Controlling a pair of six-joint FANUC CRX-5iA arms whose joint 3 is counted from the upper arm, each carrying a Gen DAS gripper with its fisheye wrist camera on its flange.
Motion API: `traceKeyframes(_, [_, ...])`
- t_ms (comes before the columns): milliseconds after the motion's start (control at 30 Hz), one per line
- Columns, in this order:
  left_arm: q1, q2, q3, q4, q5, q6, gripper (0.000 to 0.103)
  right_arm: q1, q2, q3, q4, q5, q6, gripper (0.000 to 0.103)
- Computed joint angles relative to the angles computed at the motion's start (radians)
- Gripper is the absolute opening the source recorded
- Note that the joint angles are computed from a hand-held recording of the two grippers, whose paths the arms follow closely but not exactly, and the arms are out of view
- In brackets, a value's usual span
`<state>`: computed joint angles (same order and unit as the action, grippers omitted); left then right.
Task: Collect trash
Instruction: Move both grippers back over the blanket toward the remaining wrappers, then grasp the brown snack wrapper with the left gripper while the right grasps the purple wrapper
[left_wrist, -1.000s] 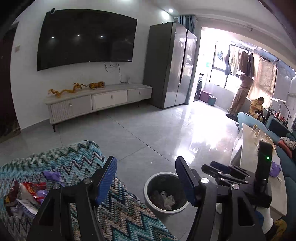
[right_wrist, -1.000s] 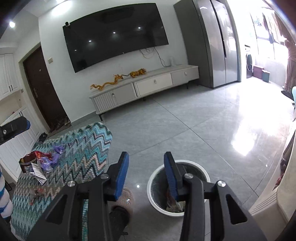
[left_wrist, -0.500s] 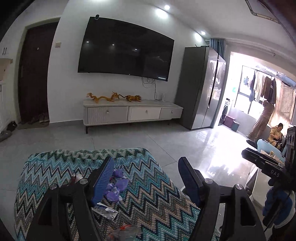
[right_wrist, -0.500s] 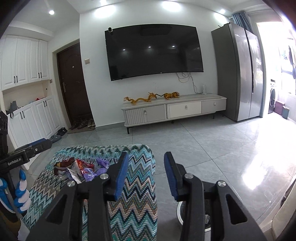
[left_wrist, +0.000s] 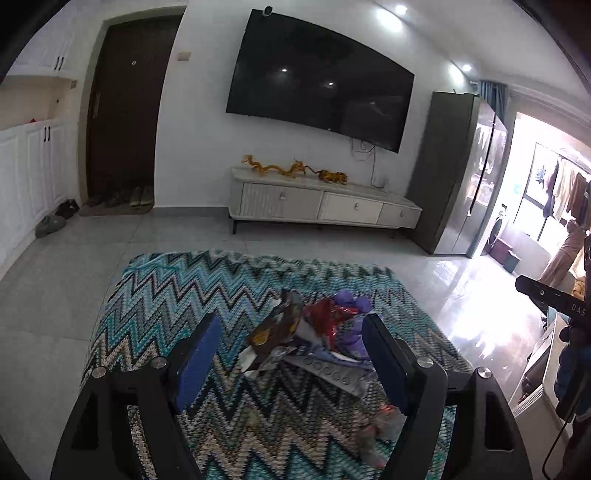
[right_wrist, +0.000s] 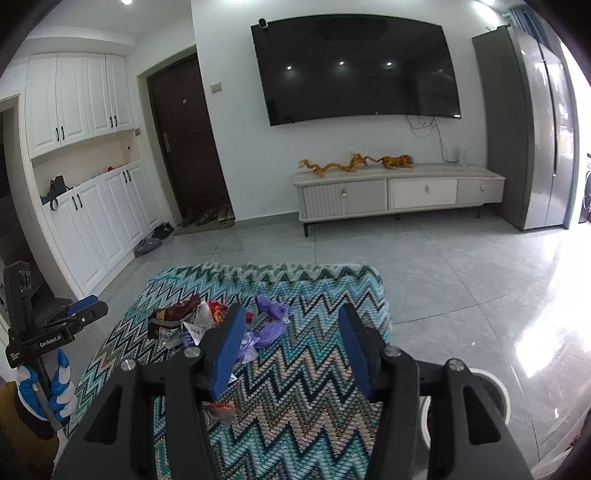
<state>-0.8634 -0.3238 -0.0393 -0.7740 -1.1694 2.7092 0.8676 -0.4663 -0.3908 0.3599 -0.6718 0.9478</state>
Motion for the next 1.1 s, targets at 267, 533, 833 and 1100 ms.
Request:
traceKeyframes(267, [0.216, 0.034, -0.078, 0.236, 0.155, -0.200, 0.077, -0.062, 0.284, 0.204, -0.394, -0.055, 0.322, 0.050])
traceKeyframes(533, [0.356, 0.139, -0.074, 0.434, 0.238, -0.380, 0.056, -0.112, 0.500, 0.357, -0.587, -0.140, 0.426, 0.050])
traceKeyframes(833, [0.505, 0.066, -0.213, 0.623, 0.357, -0.434, 0.021, -0.137, 0.576, 0.406, -0.682, -0.132, 0.487, 0.050])
traceKeyframes(1100, [0.468, 0.001, -0.235, 0.561, 0.347, -0.336, 0.010, -0.156, 0.553, 0.407, -0.714, -0.153, 0.558, 0.024])
